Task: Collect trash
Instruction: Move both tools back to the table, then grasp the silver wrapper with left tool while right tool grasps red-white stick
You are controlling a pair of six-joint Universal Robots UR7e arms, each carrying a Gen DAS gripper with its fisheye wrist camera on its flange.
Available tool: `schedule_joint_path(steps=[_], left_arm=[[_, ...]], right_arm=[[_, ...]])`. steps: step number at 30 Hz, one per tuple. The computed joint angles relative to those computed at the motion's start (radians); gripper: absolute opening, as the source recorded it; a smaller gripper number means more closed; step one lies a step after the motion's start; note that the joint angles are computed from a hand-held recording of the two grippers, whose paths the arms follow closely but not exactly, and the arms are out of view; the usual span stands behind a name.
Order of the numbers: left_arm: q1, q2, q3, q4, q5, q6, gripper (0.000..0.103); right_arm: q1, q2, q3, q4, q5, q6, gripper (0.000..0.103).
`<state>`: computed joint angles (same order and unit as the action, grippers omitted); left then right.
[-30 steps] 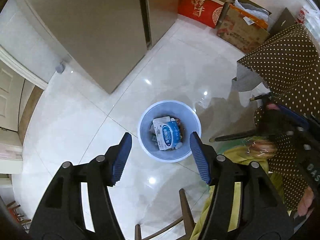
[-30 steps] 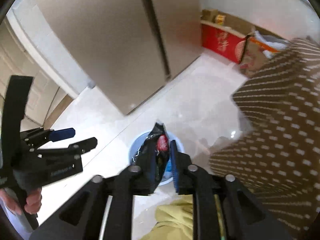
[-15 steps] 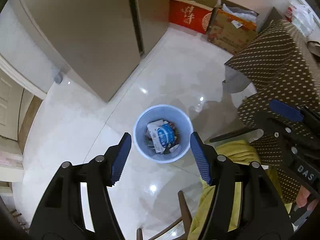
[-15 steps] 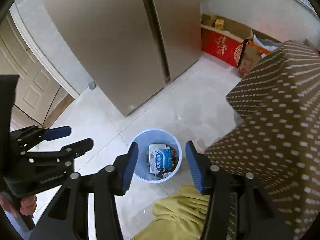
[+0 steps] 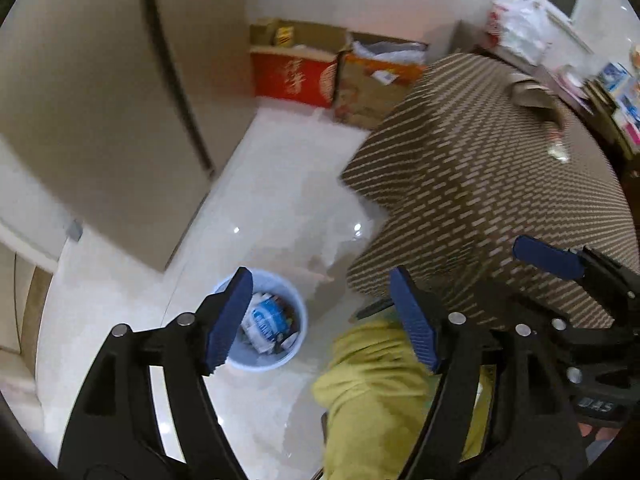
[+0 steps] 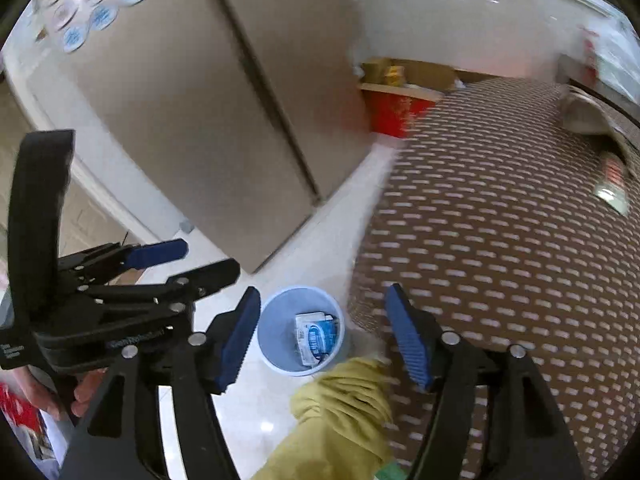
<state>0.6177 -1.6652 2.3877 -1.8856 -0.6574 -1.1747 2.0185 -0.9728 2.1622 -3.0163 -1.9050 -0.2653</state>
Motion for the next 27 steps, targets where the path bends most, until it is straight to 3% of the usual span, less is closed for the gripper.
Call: schedule_joint_path(steps=[6,12,20,24,27], left_arm=[[0.015,0.177,-0.065,-0.3,-0.001,0.245,0.075],[0.048,0.327,-0.168,-0.451,-0.021,0.372,0.076],[0.109,0.476,-0.298,-0.596,-0.073,0.516,0.079],[0.142,0.531,-0.349,-0.611,-0.079,0.541,0.079],[0.174,0.562,-0.388,-0.605,-0.099,0.551,0.079]], right_arm=[[-0.062,-0.094,0.007,-0.03,-0.028,-0.009,0.069],[-0.132,-0.162,-0.013,-0.077,-0.079,-0.021,0.073],[-0.2,-0.059,-0.159,-0.134,-0.209,-0.064,0.073],[-0.218,0.021,-0.251,-0.085,-0.23,-0.059,0.073],[-0.218,0.077,-0.296,-0.088,-0.256,-0.108,0.072]])
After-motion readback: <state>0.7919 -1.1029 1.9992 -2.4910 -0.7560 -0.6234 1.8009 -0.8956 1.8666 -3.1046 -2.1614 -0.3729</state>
